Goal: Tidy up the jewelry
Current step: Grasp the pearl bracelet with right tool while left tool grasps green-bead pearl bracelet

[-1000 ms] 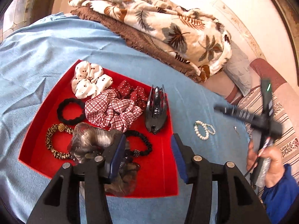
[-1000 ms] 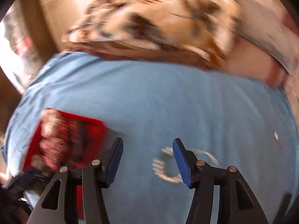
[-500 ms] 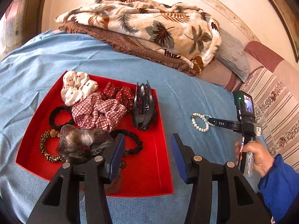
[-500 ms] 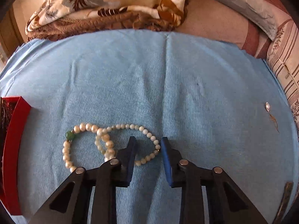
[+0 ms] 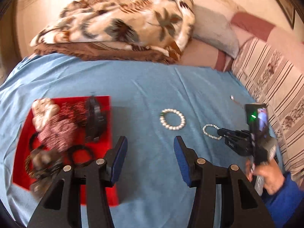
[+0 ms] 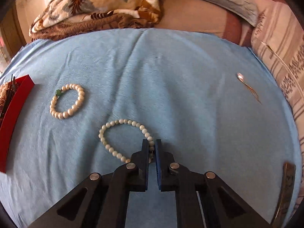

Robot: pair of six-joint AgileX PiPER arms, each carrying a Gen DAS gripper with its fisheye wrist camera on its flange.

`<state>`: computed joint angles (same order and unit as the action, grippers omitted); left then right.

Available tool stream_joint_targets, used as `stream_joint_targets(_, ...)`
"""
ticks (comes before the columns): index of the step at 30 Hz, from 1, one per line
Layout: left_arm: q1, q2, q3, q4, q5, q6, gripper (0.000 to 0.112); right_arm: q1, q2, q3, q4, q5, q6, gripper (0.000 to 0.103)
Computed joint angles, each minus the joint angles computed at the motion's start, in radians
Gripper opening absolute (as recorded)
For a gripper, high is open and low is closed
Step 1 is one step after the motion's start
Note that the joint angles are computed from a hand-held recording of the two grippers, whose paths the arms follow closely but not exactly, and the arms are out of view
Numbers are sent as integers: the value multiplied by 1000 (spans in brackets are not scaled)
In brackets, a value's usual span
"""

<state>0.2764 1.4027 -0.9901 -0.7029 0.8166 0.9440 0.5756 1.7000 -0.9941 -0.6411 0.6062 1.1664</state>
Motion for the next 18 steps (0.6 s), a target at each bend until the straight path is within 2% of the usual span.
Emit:
stream_joint_targets(2, -123, 60, -37, 98, -71, -138, 50, -19, -46, 83, -59, -97, 75, 11)
stream_joint_targets(4, -204, 143, -93, 171, -98, -239, 50, -44, -67, 129, -85, -177, 122, 15)
stream_joint_targets(8, -319, 319, -202, 368, -182, -481, 50, -72, -72, 141, -14, -257, 49, 45)
stream_joint_targets(9, -327, 359, -230, 387, -181, -514, 50, -61, -70, 138, -26, -250, 64, 48)
stream_joint_targets(12, -339, 449, -293, 418, -164, -579, 49, -38, -49, 101, -11, -198, 43, 48)
stream_joint_targets(15, -356, 498, -327, 451, -170, -613, 49, -48, -43, 88, 36, -199, -4, 47)
stream_joint_targets(18, -392, 504, -315, 506, -219, -658, 49, -53, -40, 88, 32, -209, -2, 43)
